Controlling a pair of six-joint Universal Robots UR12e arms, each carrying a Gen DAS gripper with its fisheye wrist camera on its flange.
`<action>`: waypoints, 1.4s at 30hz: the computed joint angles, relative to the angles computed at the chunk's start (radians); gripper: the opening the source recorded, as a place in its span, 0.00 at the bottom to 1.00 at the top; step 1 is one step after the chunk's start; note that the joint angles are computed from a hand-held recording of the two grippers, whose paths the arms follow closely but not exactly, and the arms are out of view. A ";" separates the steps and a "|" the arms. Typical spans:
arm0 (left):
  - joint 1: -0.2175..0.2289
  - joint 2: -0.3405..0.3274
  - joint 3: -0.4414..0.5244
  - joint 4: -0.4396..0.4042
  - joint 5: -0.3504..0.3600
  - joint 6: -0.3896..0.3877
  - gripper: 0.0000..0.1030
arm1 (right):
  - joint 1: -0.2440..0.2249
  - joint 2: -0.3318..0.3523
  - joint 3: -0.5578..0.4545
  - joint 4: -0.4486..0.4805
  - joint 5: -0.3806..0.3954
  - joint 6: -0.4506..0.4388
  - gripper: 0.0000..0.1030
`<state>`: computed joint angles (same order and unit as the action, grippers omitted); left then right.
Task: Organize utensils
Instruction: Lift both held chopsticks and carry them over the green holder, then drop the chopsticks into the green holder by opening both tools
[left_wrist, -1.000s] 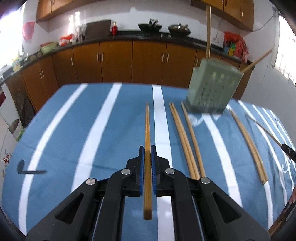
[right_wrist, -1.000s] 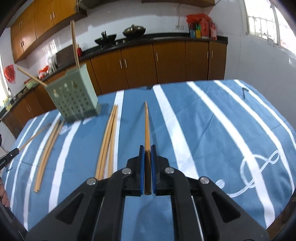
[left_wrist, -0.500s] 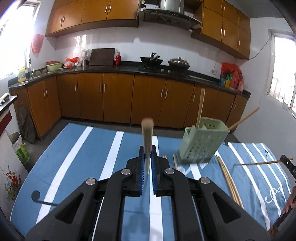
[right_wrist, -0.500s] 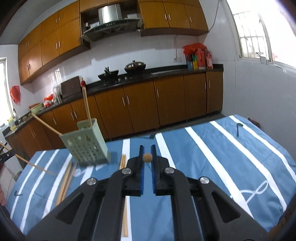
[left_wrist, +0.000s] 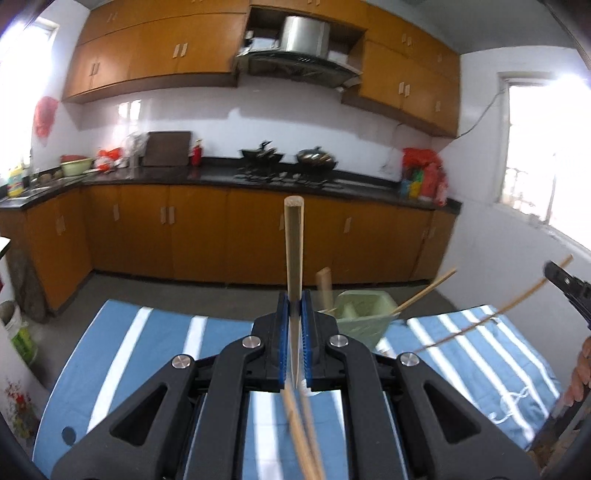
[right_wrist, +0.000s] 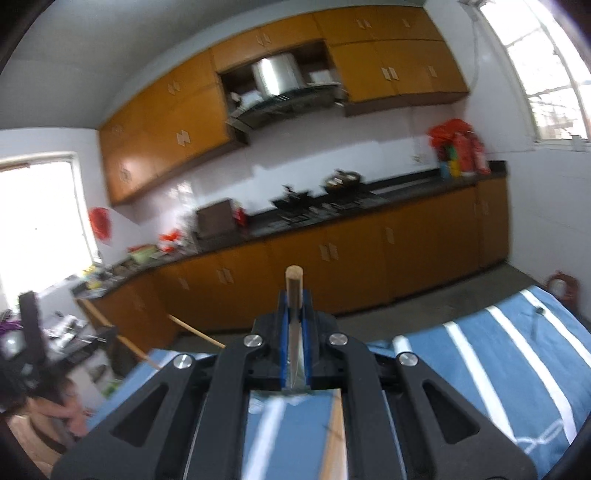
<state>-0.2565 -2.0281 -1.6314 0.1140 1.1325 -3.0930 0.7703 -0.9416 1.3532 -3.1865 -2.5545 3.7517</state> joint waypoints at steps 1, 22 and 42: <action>-0.004 0.000 0.005 0.010 -0.006 0.001 0.07 | 0.000 0.009 -0.022 -0.028 0.007 -0.042 0.07; -0.087 -0.152 0.214 0.040 0.057 -0.091 0.07 | -0.094 0.112 -0.230 0.226 0.119 -0.039 0.07; -0.081 -0.140 0.204 -0.010 0.054 -0.096 0.23 | -0.083 0.118 -0.233 0.222 0.092 -0.021 0.21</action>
